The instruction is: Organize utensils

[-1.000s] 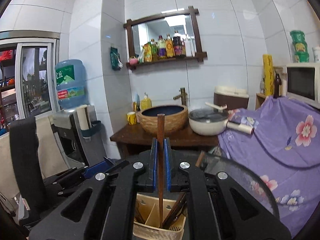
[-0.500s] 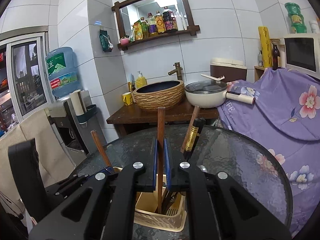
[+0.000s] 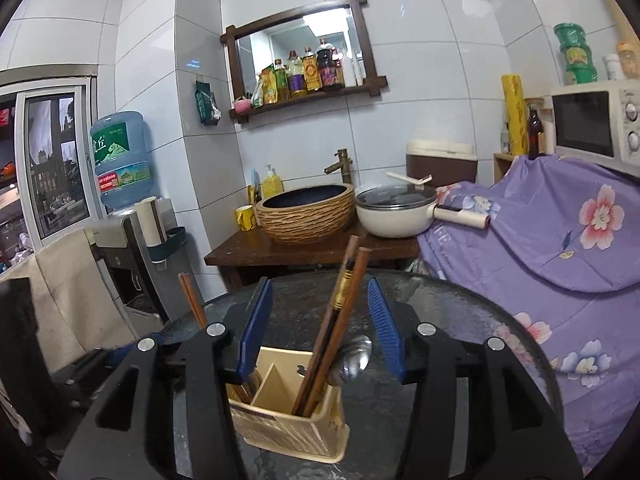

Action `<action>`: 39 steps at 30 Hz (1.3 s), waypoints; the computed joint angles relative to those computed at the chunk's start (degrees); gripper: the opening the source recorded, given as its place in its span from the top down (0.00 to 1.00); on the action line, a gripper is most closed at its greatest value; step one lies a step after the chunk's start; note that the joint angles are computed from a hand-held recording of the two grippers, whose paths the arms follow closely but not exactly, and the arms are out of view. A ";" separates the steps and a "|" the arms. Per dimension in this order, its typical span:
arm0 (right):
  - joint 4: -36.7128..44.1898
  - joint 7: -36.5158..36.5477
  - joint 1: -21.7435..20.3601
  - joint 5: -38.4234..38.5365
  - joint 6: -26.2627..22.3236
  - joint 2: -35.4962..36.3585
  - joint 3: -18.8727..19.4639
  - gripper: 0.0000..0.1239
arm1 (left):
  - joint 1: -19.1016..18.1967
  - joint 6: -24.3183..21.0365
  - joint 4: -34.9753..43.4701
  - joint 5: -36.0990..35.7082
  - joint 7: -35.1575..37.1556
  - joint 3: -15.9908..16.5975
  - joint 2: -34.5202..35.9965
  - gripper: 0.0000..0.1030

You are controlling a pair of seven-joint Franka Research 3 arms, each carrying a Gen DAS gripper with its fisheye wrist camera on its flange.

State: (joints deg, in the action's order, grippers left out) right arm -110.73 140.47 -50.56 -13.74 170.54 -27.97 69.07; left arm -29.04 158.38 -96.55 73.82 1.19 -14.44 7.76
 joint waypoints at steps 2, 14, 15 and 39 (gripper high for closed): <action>-3.83 0.91 4.02 0.44 0.00 -4.86 -4.46 0.40 | -0.09 -0.68 -4.45 5.14 -5.79 -0.03 -4.09 0.11; -29.58 6.63 30.66 4.61 -1.05 -27.71 -14.11 0.21 | 2.92 -13.86 -28.87 2.35 -11.29 -11.20 -25.22 0.06; -30.86 7.18 32.53 4.88 -1.75 -28.88 -14.08 0.21 | 2.71 -14.31 -30.88 -0.16 -10.61 -11.78 -26.78 0.06; -36.80 11.02 52.06 1.05 -11.22 -37.01 -16.39 0.21 | 5.43 -15.50 -42.35 -13.50 -5.97 -21.75 -42.04 0.06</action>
State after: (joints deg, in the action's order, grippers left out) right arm -147.54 151.49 1.51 -12.69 159.32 -64.99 52.68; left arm -23.61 142.89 -138.90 60.32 -4.78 -36.18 -34.29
